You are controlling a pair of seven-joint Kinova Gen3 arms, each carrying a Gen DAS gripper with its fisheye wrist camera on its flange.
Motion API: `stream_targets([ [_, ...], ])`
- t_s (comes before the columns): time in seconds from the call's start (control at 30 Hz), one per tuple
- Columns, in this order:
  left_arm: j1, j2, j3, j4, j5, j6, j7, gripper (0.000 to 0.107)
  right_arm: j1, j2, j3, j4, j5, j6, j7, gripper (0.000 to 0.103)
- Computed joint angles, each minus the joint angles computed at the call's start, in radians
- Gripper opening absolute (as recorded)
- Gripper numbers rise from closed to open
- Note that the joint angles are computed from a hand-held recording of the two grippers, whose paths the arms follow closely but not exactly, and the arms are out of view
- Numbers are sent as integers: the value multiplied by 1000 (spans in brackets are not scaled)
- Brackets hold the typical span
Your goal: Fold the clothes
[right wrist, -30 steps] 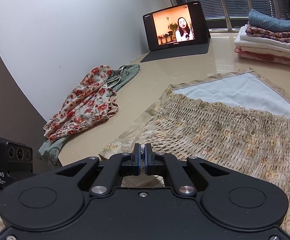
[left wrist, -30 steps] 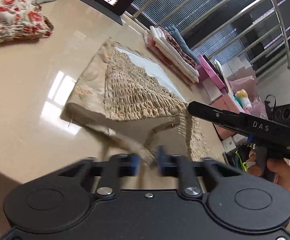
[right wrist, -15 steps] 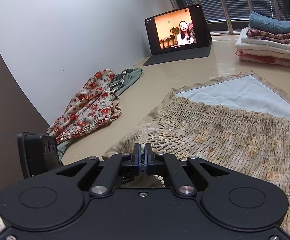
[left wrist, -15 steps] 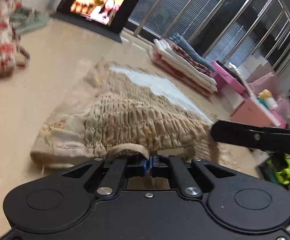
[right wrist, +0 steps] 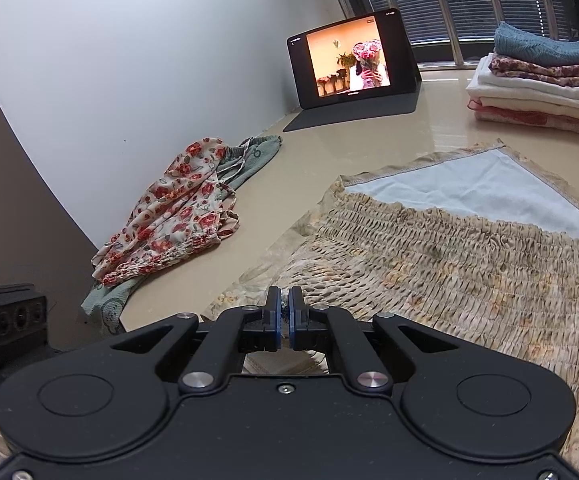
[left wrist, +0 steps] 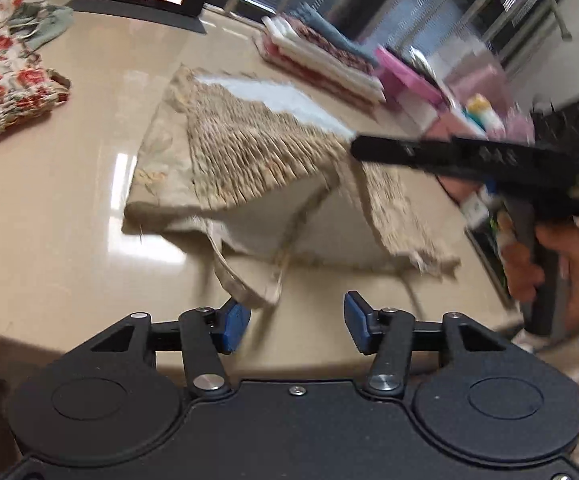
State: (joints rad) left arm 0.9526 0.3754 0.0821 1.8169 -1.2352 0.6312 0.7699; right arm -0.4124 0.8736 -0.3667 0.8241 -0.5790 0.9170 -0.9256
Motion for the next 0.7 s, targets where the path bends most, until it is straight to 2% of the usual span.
stream_targets([
  [0.17,22,-30,26,9,-81,14,-95,49,-5,-1,8,-6,9,6,-6,3],
  [0.3,16,-45,26,21,-183,-9,-43,49,-10,-3,9,-8,17,5,0,3],
  [0.37,-14,-20,55,-9,-160,38,-68,49,-11,-2,7,-8,17,5,3,3],
  [0.43,-36,18,47,-47,-118,53,-107,49,-11,-1,5,-8,16,5,5,3],
  [0.5,-59,54,26,-77,-97,30,-124,34,-11,0,3,-5,13,2,8,3],
  [0.6,-76,103,-11,-118,-80,-17,-122,19,-7,0,-1,-4,7,1,11,3],
  [0.7,-37,156,-61,-180,-32,33,-134,18,-5,3,-3,-9,3,6,15,3],
])
